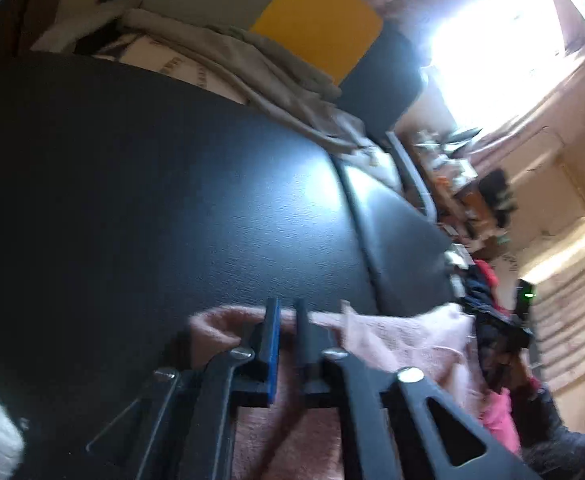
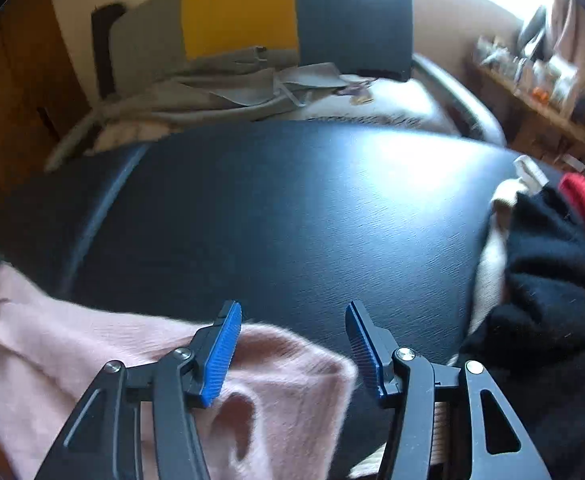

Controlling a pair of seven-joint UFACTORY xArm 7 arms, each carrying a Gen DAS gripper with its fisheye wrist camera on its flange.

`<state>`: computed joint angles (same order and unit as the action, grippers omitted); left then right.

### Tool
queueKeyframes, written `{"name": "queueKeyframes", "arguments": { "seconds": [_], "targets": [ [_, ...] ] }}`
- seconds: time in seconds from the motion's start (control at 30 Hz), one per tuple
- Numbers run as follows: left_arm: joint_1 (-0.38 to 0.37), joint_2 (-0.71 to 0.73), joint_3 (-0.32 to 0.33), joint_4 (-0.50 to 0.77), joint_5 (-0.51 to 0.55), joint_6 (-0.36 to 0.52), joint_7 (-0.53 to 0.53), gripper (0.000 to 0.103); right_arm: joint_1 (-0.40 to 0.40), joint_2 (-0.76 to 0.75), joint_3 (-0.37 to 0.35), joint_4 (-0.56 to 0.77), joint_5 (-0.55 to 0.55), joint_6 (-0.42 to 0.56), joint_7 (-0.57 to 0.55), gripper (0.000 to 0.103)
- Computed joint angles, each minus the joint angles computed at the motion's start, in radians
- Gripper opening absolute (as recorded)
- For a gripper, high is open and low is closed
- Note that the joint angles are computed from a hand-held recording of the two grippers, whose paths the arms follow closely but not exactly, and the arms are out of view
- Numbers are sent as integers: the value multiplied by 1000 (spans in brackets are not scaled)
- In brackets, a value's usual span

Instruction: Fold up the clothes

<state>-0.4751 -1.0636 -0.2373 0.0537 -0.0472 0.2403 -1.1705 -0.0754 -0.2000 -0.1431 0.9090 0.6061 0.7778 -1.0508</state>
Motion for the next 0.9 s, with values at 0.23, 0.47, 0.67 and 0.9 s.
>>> {"name": "queueKeyframes", "arguments": {
  "seconds": [0.23, 0.47, 0.67, 0.9],
  "targets": [
    [-121, 79, 131, 21, -10, -72, 180, 36, 1, -194, -58, -85, -31, 211, -221, 64],
    [-151, 158, 143, 71, -59, -37, 306, 37, 3, -178, -23, -155, -97, 178, -54, 62],
    [-77, 211, 38, 129, -61, 40, 298, 7, 32, -150, -42, -167, 21, 137, 1, 7],
    [59, 64, -82, 79, -17, 13, 119, 1, 86, -52, -18, -67, 182, 70, 8, 7]
  ]
}}
